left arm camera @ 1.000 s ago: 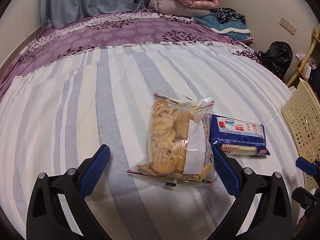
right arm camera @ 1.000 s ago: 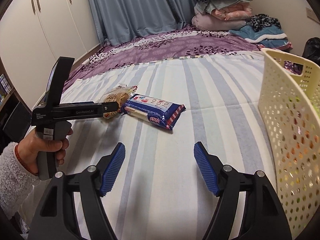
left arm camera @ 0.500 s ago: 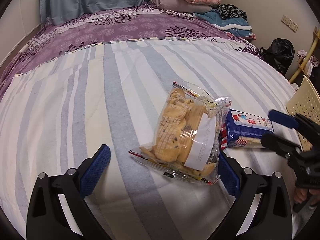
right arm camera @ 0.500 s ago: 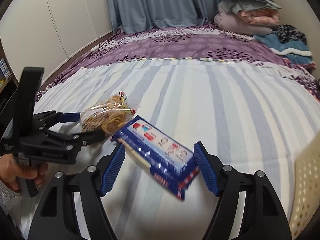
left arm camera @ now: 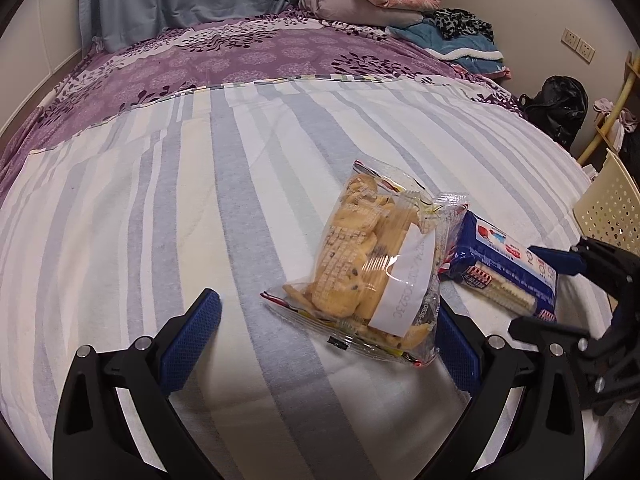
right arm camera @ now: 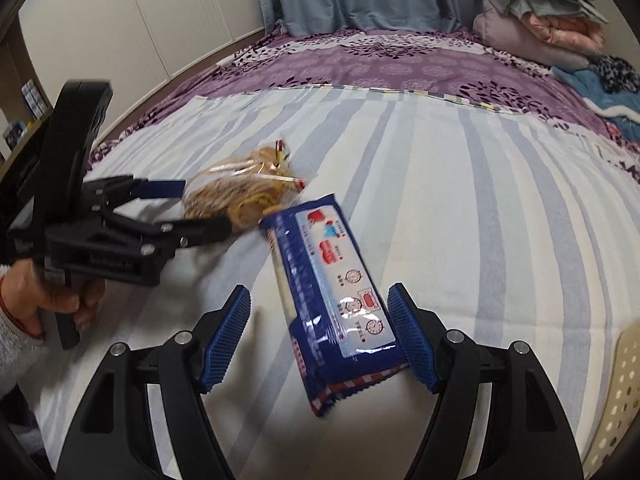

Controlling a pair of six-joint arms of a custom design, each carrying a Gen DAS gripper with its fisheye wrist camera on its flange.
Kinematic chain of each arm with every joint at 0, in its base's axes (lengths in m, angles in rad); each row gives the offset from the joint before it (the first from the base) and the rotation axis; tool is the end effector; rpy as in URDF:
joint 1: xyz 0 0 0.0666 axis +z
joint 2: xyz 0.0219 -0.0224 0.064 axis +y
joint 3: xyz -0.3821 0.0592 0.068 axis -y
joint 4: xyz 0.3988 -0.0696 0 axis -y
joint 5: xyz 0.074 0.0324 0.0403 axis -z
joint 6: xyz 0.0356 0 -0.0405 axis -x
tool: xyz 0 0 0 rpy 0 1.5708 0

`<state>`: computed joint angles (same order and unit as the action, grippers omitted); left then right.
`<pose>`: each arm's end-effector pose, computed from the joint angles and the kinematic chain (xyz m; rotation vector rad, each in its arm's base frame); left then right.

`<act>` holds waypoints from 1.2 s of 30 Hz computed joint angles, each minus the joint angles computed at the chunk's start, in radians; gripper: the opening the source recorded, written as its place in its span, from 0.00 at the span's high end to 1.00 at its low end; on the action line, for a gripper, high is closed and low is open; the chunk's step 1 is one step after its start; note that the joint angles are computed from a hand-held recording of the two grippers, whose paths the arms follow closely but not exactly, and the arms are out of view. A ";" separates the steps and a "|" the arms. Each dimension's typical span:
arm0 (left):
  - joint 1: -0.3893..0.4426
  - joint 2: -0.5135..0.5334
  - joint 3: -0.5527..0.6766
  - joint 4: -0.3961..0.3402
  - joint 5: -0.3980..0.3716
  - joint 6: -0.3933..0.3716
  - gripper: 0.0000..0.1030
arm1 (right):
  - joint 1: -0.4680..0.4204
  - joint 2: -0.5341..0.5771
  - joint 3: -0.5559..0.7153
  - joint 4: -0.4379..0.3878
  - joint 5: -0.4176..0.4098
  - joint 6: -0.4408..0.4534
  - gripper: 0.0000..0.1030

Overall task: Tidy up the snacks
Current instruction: 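Close the right gripper on the blue biscuit stick packet while the left grips the clear cookie bag, then carry the blue packet over the basket with the right gripper while the left lifts the cookie bag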

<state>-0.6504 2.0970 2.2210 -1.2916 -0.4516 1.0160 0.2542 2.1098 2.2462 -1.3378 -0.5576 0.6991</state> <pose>0.5740 -0.4177 0.3786 -0.5796 2.4788 0.0082 0.6815 0.1961 0.3806 -1.3151 2.2442 0.6181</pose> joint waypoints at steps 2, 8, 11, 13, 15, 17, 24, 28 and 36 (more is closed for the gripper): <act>0.001 -0.001 -0.002 0.004 0.002 -0.004 0.02 | 0.007 -0.017 -0.026 0.033 0.026 -0.013 0.31; 0.005 0.018 0.031 -0.005 0.007 -0.023 0.02 | 0.035 -0.044 -0.075 0.114 0.112 -0.025 0.34; 0.007 0.031 0.051 -0.008 0.006 -0.031 0.02 | 0.041 -0.071 -0.118 0.159 0.146 -0.023 0.42; 0.009 0.040 0.065 -0.009 0.006 -0.037 0.02 | 0.037 -0.083 -0.135 0.169 0.147 -0.026 0.47; 0.010 0.049 0.081 -0.011 0.008 -0.043 0.02 | 0.035 -0.099 -0.161 0.183 0.149 -0.035 0.50; 0.011 0.059 0.098 -0.005 0.012 -0.053 0.02 | 0.030 -0.111 -0.179 0.193 0.148 -0.043 0.53; 0.008 0.108 0.181 -0.045 -0.011 -0.088 0.33 | 0.004 -0.142 -0.222 0.198 0.120 -0.070 0.56; 0.003 0.110 0.198 -0.062 -0.019 -0.077 0.43 | -0.009 -0.160 -0.239 0.204 0.101 -0.095 0.57; -0.036 0.079 0.182 -0.085 -0.074 -0.026 0.45 | -0.032 -0.225 -0.296 0.227 0.048 -0.128 0.58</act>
